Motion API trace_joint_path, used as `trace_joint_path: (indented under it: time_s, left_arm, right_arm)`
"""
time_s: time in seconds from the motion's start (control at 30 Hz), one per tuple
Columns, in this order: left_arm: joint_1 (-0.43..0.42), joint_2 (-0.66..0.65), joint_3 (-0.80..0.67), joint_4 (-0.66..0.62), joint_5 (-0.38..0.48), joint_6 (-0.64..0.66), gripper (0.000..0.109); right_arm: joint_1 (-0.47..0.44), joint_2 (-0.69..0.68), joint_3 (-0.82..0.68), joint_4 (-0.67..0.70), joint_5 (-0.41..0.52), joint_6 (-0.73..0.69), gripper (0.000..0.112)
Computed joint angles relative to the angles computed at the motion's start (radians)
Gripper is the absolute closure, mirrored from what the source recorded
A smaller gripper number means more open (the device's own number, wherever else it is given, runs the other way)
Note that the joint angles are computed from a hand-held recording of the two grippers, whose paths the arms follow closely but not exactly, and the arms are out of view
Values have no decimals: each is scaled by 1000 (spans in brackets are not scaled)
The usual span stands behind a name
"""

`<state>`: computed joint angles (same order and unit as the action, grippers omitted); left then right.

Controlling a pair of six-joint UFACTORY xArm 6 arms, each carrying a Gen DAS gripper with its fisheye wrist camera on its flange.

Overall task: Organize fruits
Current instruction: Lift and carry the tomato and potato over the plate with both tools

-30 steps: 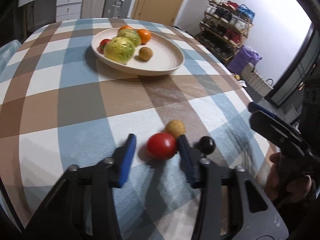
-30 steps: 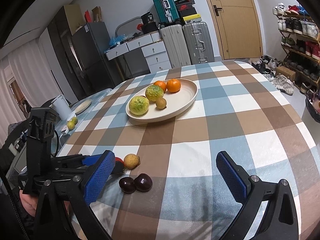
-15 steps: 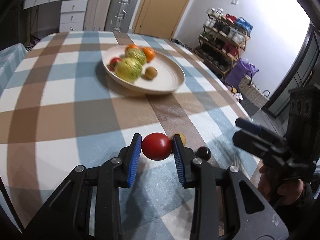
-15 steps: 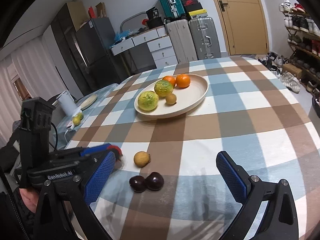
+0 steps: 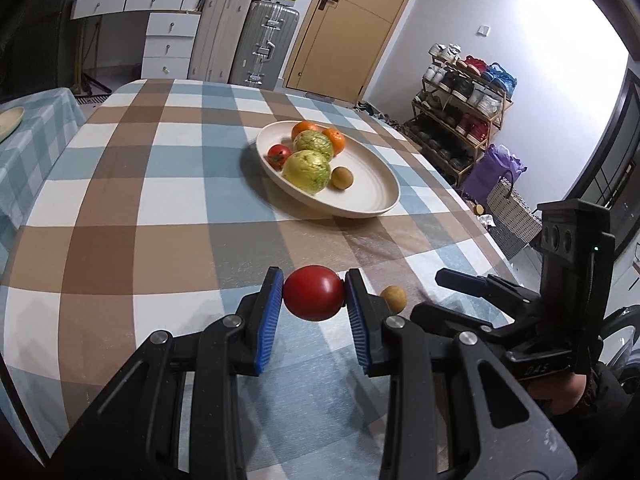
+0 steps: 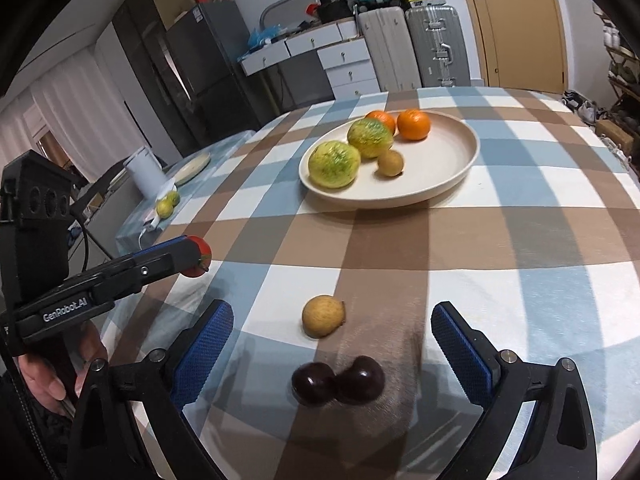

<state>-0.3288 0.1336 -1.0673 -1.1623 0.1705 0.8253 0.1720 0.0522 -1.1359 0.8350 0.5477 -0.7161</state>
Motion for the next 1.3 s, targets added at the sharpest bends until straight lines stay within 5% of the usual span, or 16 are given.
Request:
trace_joint_path:
  time_s: [0.13,0.3,0.57,0.93,1.3]
  left_arm:
    - [14,16,-9,-44,21,29,80]
    - [27,32,-19,-64,31,38,80]
    - [33,50,-37,-19,28,-7,80]
    - [10,126,-159,217,14,-173,80]
    - [20,354,-547,437,176,-396,80]
  right_arm:
    - [14,28,-21,-34,10,25,16]
    - [26,54,-40,-90,26,60,38]
    - [38,66,-50,-158,9,103,85]
    - [-18,51,-69,15,37,-22,86]
    - [-110,162,-272,28,95,-59,86]
